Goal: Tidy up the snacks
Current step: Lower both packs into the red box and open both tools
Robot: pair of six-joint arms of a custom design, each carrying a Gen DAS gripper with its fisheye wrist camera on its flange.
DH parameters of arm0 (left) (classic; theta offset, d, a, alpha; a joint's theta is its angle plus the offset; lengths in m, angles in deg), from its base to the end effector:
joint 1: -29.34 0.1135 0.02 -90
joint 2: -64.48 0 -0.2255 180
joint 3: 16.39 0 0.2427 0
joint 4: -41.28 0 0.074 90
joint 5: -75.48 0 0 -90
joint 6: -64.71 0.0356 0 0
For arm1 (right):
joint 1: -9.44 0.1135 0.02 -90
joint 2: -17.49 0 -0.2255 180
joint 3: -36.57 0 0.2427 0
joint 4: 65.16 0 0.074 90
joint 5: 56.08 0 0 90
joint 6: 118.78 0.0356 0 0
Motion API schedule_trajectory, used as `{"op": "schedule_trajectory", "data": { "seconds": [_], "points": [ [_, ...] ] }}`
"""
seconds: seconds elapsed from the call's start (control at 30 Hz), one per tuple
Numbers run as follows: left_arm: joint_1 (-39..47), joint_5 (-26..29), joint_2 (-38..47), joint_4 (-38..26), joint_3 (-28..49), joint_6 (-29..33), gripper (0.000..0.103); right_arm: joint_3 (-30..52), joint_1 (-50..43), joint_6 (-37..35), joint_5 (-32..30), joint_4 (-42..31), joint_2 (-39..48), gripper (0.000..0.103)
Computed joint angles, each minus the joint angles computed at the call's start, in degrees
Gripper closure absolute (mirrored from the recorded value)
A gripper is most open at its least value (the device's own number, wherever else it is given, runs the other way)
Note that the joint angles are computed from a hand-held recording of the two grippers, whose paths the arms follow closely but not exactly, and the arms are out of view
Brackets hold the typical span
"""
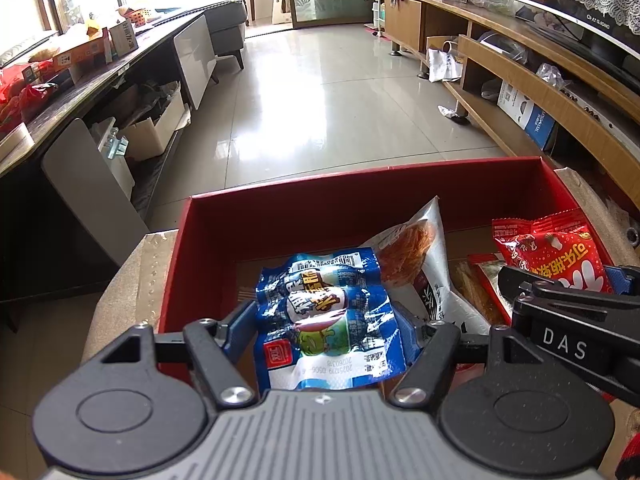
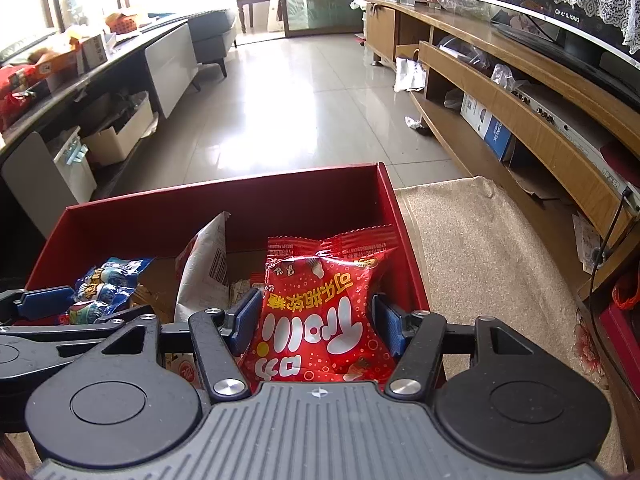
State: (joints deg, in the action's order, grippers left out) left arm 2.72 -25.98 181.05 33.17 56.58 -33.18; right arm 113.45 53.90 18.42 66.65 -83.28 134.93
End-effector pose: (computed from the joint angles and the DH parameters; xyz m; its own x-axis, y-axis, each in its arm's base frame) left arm 0.3287 -0.1568 0.0623 -0.7402 0.2205 -0.6352 0.2296 0.9708 0.0694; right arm 0.2721 0.2400 0.0670 -0.6994 0.1784 -0.6921 0.1833 0.9807 0.0676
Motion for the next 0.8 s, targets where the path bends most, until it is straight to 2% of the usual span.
{"op": "schedule_trajectory", "data": {
  "seconds": [0.47,0.53,0.8],
  "points": [
    [1.08,0.75,-3.19,-1.54,-2.19,0.09,0.038,-0.39,0.45,-1.38,-1.09,-1.27,-1.50,0.025],
    [1.47,1.18,-4.04,-1.48,-2.78,-0.17,0.038,-1.14,0.41,-1.71,-0.81,-0.50,-2.16,0.019],
    [2.53,2.52,-7.55,-1.49,-5.77,-0.08,0.037,-2.89,1.19,-2.65,-0.25,0.71,-4.80,0.018]
  ]
}}
